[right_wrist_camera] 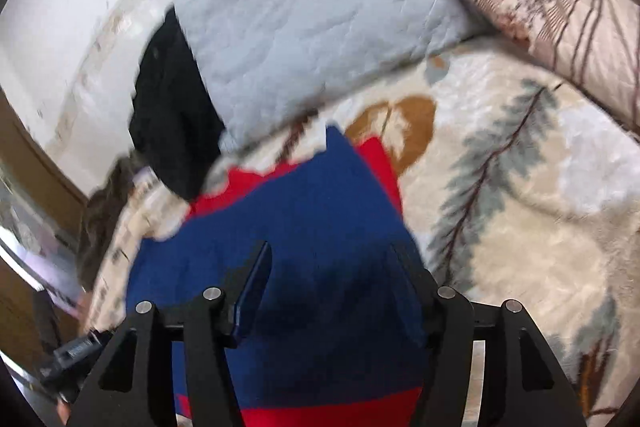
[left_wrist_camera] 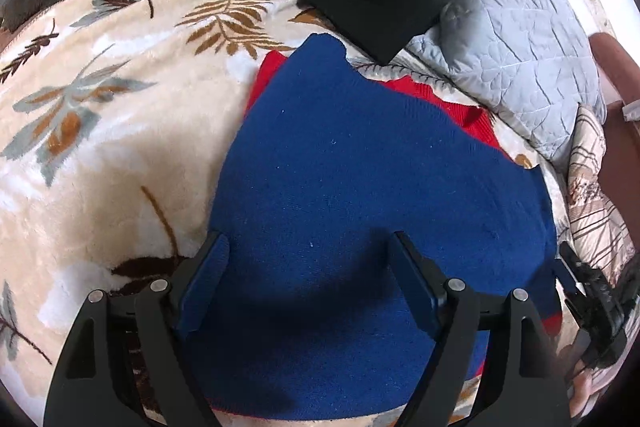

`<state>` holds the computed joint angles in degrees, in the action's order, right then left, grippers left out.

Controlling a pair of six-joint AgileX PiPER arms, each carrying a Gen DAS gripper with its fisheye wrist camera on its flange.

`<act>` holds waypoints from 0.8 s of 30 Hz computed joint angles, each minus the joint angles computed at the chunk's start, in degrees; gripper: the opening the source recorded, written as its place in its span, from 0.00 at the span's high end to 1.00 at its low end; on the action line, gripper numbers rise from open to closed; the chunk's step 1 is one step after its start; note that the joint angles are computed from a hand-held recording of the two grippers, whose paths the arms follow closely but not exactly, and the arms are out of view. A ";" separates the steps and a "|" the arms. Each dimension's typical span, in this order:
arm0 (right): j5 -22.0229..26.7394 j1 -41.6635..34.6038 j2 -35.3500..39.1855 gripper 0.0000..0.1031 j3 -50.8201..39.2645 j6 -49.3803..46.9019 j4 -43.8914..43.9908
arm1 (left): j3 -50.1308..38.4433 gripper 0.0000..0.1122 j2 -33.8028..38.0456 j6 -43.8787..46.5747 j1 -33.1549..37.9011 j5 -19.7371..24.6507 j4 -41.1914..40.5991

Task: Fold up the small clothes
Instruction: 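Lower the hem onto the sweater, release, and smooth the blue fold with both tools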

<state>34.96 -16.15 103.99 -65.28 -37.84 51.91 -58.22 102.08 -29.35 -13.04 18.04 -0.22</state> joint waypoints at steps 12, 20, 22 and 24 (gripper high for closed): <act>-5.02 4.62 2.33 0.39 -3.47 12.74 -12.84 | 0.24 0.27 -0.38 -8.67 -1.95 -0.61 10.75; -3.77 7.45 2.25 0.38 -2.67 6.84 -10.80 | -0.61 0.27 0.89 -13.94 -3.13 1.11 17.08; -6.74 9.37 0.38 0.39 -1.55 9.38 -15.85 | -0.40 0.27 0.07 -15.69 -3.78 1.59 19.17; -6.60 8.34 -1.61 0.38 -0.43 6.44 -11.73 | 0.51 0.27 -1.02 -15.15 -3.32 0.41 18.16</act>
